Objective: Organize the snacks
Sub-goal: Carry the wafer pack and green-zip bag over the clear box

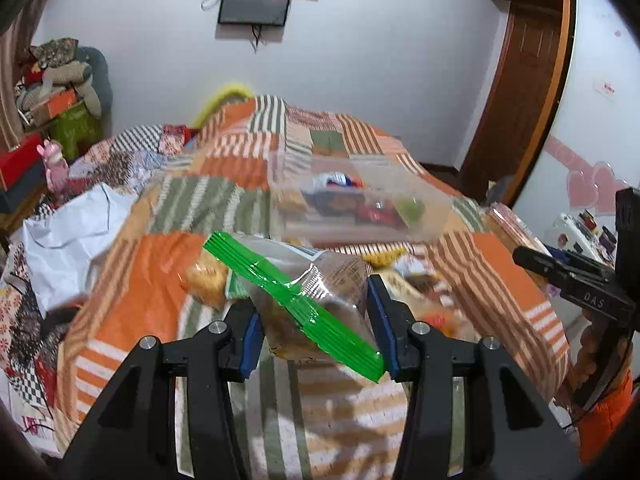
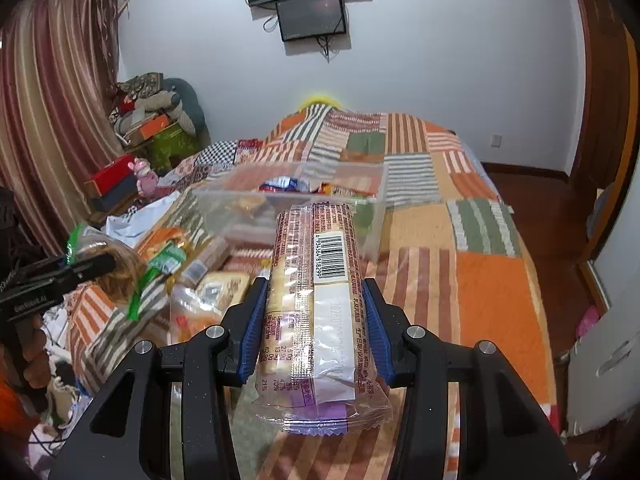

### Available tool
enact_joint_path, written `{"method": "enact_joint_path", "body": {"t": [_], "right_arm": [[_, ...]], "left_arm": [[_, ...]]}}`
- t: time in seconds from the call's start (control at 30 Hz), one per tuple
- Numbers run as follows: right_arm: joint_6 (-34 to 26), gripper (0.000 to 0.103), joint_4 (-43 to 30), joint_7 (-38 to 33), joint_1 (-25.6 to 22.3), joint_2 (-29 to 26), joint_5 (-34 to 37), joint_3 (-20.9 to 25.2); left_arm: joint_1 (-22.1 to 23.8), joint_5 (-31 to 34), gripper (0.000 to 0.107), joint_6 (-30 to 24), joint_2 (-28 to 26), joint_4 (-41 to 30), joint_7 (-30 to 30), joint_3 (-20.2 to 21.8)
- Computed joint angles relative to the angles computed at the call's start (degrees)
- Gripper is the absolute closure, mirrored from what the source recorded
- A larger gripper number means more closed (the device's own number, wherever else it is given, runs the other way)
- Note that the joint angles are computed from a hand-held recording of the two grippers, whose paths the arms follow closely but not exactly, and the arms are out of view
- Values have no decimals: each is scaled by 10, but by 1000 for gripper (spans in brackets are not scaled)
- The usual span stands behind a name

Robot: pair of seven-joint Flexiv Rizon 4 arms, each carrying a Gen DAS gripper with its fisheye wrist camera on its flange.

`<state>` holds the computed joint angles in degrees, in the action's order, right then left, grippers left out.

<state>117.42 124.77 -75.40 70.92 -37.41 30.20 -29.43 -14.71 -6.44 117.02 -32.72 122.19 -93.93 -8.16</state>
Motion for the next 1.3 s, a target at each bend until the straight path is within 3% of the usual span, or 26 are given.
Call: {"method": "enact_joint_path", "body": {"t": [0.57, 0.93, 1.3], "right_arm": [[-19, 61, -69, -8, -6, -24, -22, -45], [-47, 60, -138, 27, -59, -60, -76, -31], [-80, 61, -187, 88, -130, -84, -147, 7]], "left_arm": [[-18, -31, 60, -46, -33, -110, 51, 21], [-33, -64, 60, -90, -87, -212, 93, 40], [-49, -98, 60, -149, -153, -323, 89, 66]]}}
